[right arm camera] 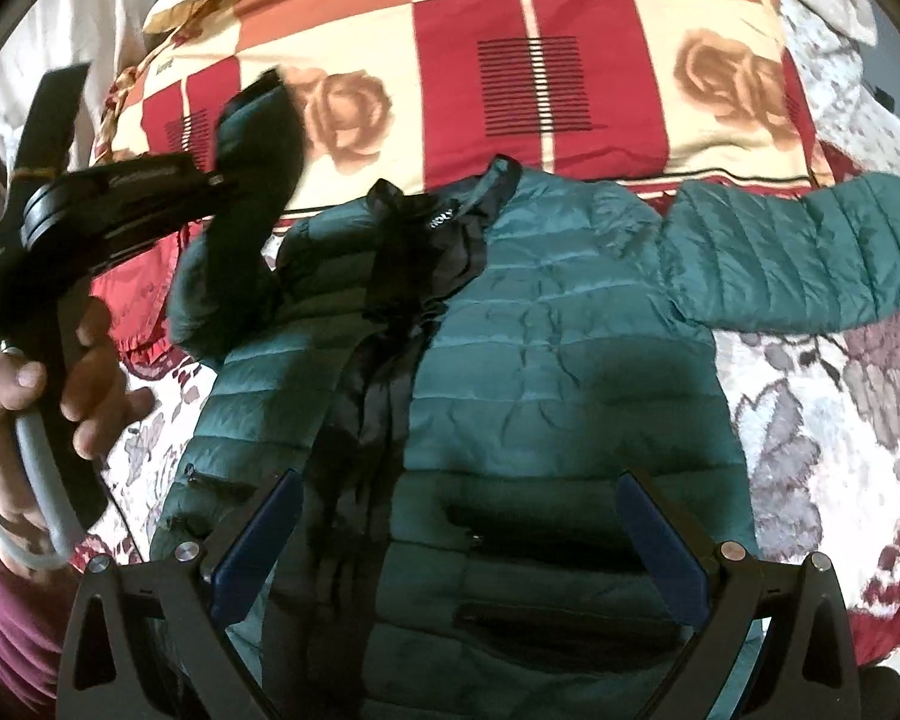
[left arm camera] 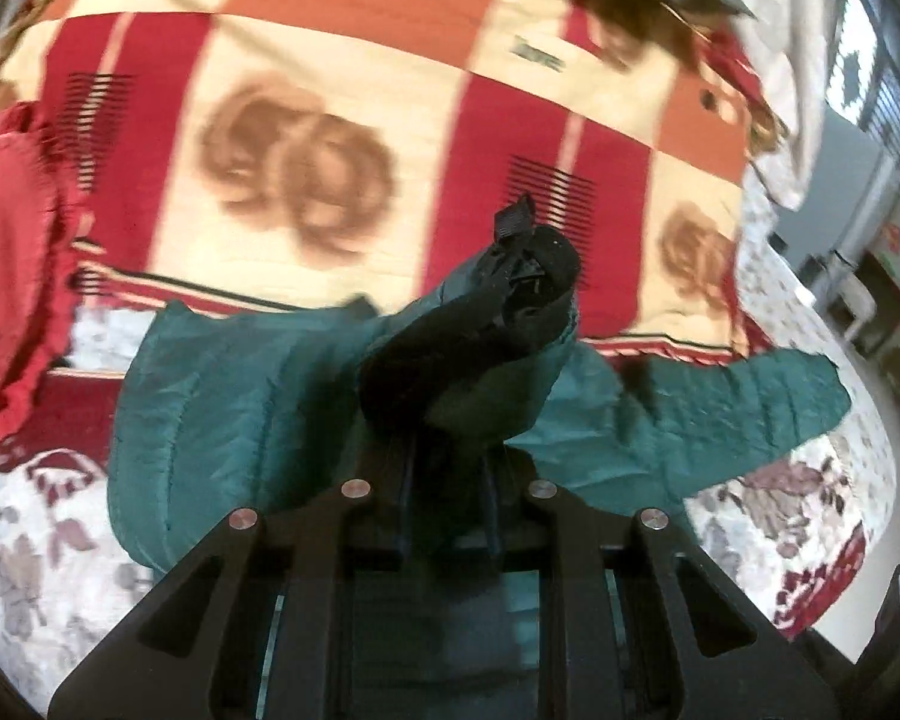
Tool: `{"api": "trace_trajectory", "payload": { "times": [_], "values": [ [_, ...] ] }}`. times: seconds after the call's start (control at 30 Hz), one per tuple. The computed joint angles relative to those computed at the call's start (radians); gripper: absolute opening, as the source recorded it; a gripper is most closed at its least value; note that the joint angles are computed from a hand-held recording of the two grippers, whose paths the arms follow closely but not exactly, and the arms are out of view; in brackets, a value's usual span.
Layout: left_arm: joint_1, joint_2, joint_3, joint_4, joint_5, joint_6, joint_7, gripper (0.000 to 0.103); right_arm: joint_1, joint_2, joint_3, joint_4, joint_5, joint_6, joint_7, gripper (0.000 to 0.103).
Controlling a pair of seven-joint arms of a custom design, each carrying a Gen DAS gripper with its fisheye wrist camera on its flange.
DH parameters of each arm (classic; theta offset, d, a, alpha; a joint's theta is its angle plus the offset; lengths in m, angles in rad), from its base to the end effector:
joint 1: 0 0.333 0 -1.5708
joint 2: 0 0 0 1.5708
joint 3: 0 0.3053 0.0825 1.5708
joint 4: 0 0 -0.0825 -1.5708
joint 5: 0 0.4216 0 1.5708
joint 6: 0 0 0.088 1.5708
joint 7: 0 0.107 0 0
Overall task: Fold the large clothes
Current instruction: 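Lift the sleeve cuff with the left tool and carry it across the jacket body, then lay the sleeve onto the jacket front and open the left tool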
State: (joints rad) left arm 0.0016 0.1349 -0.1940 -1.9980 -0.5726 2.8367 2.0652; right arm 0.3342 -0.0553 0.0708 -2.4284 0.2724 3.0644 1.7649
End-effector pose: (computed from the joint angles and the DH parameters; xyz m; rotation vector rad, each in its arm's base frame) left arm 0.6491 -0.0939 0.4388 -1.6908 2.0434 -0.9830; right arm 0.5155 0.1978 0.3683 -1.7000 1.7906 -0.2867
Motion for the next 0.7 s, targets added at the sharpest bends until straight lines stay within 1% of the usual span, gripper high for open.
{"api": "trace_trajectory", "payload": {
  "times": [0.1,0.23,0.3,0.4,0.5,0.57,0.6,0.67,0.7],
  "values": [
    [-0.024,0.040,-0.013,0.030,0.038,-0.018,-0.030,0.017,-0.004,-0.007,-0.005,-0.011,0.000,0.005,-0.002,0.103],
    [-0.053,0.091,-0.010,0.044,0.139,-0.008,-0.109,0.017,0.007,-0.004,-0.018,-0.013,0.058,0.002,-0.052,0.103],
    [-0.051,0.117,-0.017,0.051,0.167,-0.013,-0.126,0.017,0.008,-0.003,-0.019,-0.012,0.078,-0.003,-0.072,0.103],
    [-0.046,0.157,-0.024,0.068,0.203,-0.023,-0.149,0.017,0.001,-0.005,-0.012,-0.015,0.062,-0.006,-0.066,0.103],
    [-0.046,0.188,-0.025,0.083,0.239,-0.034,-0.178,0.017,-0.003,-0.006,-0.009,-0.022,0.045,0.009,-0.060,0.103],
    [-0.017,0.210,-0.055,0.103,0.207,-0.059,-0.154,0.017,0.003,-0.005,-0.012,-0.025,0.060,0.019,-0.074,0.103],
    [-0.011,0.219,-0.060,0.111,0.201,-0.070,-0.151,0.019,0.007,-0.005,-0.015,-0.026,0.076,0.022,-0.086,0.103],
    [-0.006,0.242,-0.065,0.137,0.196,-0.107,-0.155,0.019,0.014,-0.006,-0.020,-0.027,0.106,0.024,-0.107,0.103],
    [-0.003,0.248,-0.067,0.145,0.190,-0.123,-0.157,0.019,0.009,-0.008,-0.018,-0.029,0.095,0.023,-0.095,0.103]
  ]
}}
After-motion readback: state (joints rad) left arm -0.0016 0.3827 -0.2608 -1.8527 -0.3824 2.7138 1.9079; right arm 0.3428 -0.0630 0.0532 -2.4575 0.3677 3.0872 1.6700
